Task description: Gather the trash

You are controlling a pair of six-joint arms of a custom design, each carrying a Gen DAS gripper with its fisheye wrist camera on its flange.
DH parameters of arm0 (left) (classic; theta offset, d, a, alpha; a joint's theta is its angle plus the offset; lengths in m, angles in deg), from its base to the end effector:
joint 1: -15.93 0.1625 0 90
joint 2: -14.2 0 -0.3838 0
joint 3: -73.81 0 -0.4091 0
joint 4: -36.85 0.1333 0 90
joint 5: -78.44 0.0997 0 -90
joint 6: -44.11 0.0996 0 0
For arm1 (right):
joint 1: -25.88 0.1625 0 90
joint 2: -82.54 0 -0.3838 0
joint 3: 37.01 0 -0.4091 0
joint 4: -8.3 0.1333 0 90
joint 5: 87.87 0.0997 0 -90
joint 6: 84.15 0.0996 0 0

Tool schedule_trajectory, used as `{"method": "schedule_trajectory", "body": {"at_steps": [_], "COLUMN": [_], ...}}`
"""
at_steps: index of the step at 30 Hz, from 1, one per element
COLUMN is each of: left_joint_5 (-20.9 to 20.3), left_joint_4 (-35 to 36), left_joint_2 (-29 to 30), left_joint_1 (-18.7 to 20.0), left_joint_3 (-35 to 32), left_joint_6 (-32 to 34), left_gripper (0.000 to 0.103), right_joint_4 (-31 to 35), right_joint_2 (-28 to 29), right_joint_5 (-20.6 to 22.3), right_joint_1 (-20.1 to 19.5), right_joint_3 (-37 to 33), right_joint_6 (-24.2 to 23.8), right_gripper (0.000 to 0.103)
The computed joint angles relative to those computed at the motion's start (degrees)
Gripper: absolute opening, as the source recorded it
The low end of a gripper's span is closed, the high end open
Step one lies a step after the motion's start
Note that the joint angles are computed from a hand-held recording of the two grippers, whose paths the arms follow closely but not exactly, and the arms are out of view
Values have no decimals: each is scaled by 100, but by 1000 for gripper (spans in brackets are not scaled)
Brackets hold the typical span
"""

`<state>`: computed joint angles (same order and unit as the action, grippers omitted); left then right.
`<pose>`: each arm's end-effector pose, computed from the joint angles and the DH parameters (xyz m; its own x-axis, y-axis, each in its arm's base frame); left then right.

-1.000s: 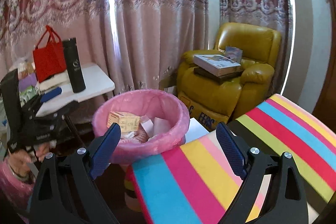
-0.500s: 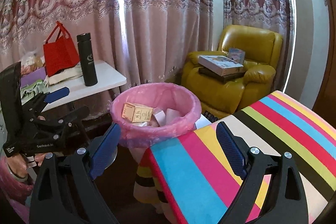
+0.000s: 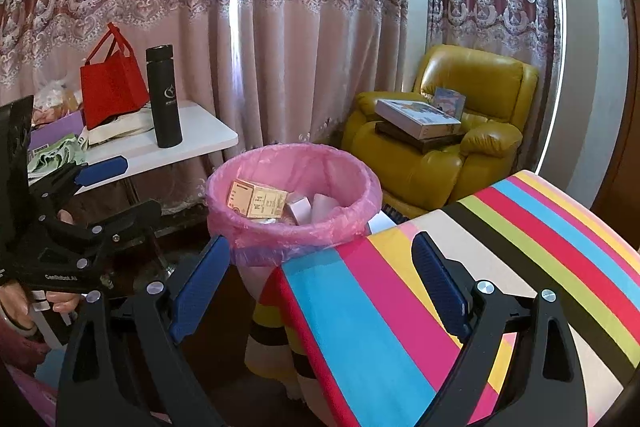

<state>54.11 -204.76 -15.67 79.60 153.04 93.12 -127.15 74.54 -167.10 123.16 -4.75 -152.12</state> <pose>-0.0734 -0.6535 0.1493 -0.5723 -0.5472 -0.6108 0.5151 0.3397 -0.7869 0.2624 -0.8550 -0.0074 -0.2528 -0.9292 0.2697 -0.9397 0.1694 -0.2971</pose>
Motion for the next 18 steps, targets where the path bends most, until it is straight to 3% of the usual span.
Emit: {"method": "schedule_trajectory", "body": {"at_steps": [18], "left_joint_5": [77], "left_joint_4": [53], "left_joint_2": [-36], "left_joint_1": [3], "left_joint_3": [23], "left_joint_6": [-35], "left_gripper": [98], "right_joint_4": [-5], "right_joint_2": [-17], "right_joint_5": [-15], "right_joint_1": [3], "right_joint_3": [60], "right_joint_6": [64], "right_gripper": [86]}}
